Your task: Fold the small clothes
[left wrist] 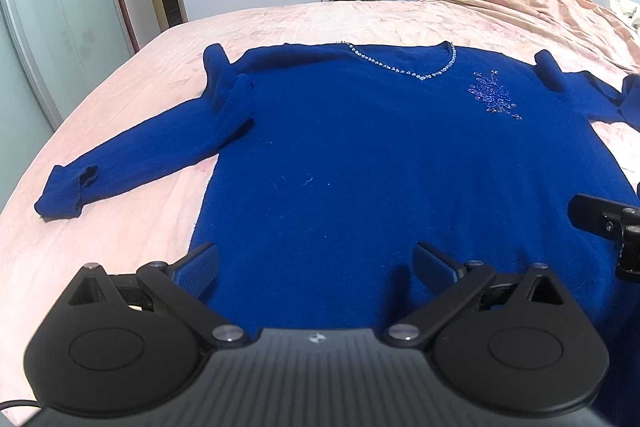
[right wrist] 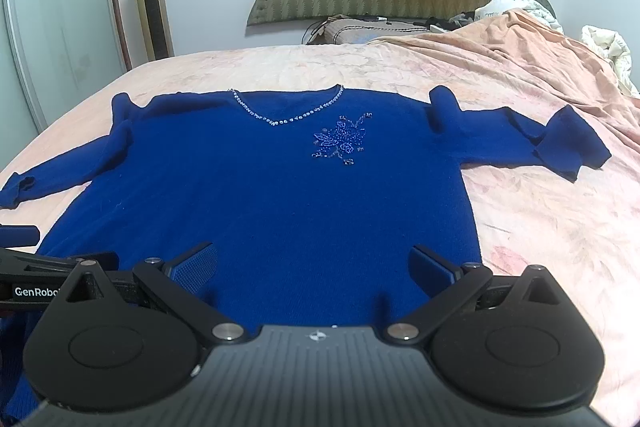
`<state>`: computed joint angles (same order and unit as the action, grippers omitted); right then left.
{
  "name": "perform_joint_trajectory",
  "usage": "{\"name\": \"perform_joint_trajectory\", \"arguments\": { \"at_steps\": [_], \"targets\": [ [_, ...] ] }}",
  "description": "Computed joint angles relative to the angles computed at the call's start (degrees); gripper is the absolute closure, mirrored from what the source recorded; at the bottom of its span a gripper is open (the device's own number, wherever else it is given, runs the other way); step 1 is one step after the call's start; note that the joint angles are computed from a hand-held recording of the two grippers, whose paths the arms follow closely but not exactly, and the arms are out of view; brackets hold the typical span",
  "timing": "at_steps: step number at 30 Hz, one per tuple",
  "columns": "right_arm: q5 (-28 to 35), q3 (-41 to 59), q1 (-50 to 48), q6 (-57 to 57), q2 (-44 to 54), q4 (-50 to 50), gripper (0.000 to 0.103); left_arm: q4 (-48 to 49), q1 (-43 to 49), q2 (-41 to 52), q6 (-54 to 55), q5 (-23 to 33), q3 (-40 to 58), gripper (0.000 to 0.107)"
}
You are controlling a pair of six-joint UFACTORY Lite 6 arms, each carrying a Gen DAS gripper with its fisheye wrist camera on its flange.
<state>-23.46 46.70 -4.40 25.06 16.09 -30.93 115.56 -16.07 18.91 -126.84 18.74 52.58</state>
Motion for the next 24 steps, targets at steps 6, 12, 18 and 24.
{"name": "perform_joint_trajectory", "arguments": {
  "at_steps": [6,12,18,24],
  "targets": [
    [-0.02,0.00,-0.09,0.13,-0.04,-0.23,0.000,-0.14,0.17,-0.04,0.04,-0.04,-0.02,0.004],
    [0.01,0.13,-0.09,0.35,0.08,-0.24,0.000,-0.70,0.27,-0.18,0.58,-0.15,-0.10,0.004],
    [-0.04,-0.10,-0.02,0.12,0.15,-0.40,0.000,-0.97,0.32,-0.19,0.85,-0.12,-0.12,0.004],
    [0.00,-0.01,-0.06,0.30,0.15,-0.59,0.000,-0.35,0.37,-0.18,0.21,-0.07,-0.22,0.004]
  ]
}}
